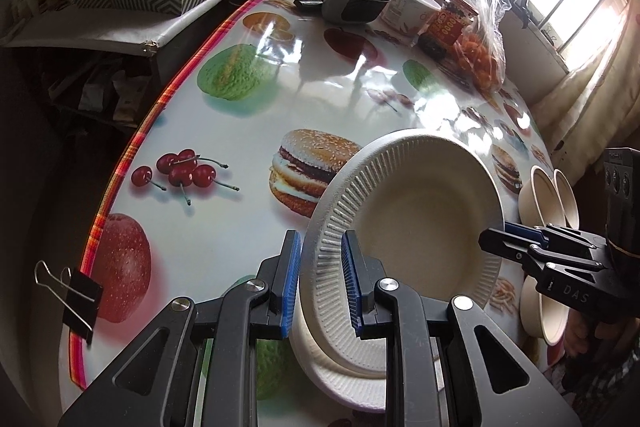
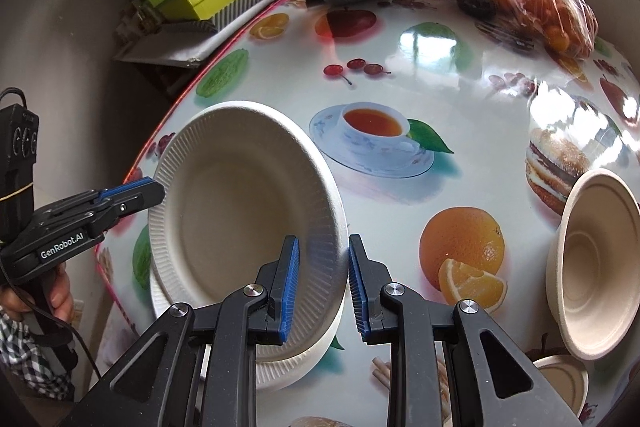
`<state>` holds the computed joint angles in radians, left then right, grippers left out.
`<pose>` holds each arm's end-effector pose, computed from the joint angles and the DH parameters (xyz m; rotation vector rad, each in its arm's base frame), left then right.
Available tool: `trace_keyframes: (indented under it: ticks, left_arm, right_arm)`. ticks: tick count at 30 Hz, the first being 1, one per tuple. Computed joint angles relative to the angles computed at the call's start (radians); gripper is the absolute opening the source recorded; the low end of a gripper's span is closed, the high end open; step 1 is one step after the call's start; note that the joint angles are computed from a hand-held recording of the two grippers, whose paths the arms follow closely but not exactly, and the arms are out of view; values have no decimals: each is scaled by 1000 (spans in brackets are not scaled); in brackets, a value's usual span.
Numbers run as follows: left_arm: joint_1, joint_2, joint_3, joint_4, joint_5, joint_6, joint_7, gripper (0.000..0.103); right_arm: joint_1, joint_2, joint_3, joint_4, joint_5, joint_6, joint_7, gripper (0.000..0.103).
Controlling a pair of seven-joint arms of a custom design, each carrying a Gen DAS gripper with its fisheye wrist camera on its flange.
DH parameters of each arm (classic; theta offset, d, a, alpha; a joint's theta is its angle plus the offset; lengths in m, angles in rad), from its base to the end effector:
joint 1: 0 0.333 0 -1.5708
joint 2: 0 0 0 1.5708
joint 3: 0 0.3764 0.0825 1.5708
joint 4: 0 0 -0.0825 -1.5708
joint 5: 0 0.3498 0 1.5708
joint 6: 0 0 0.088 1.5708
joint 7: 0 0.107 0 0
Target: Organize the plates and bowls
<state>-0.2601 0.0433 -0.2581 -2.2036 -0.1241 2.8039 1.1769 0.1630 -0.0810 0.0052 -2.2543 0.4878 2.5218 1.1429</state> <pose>0.4852 -0.2675 0.5071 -2.0525 2.0847 -0.8324 0.4990 0.0803 0.5132 -2.0954 1.6351 -0.0781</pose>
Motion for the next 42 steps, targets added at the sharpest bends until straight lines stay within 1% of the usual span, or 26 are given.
trace_keyframes:
  ticks: [10,21,23,26,31,38,42]
  left_arm:
    - [-3,-7,-1,-24,-23,5,12,22]
    - [-11,-16,-3,-43,-51,0,32,22]
    - [-13,-17,-2,-46,-44,-1,27,22]
    - [-17,-23,0,-54,-1,3,-6,22]
    - [-18,-24,0,-58,-17,-3,5,22]
    - [-21,-24,1,-64,-10,0,-5,22]
    - [-21,-28,1,-67,-7,-4,-5,23]
  right_arm:
    - [6,-3,5,-23,-13,14,20,23]
    - [6,-14,5,-42,-41,4,35,23]
    - [7,-17,7,-47,-51,10,41,23]
    - [9,-19,8,-51,-54,14,40,24]
    - [11,-22,9,-59,-60,18,43,24]
    - [16,-25,13,-71,-77,45,53,24]
    - [16,-24,13,-70,-85,43,60,25]
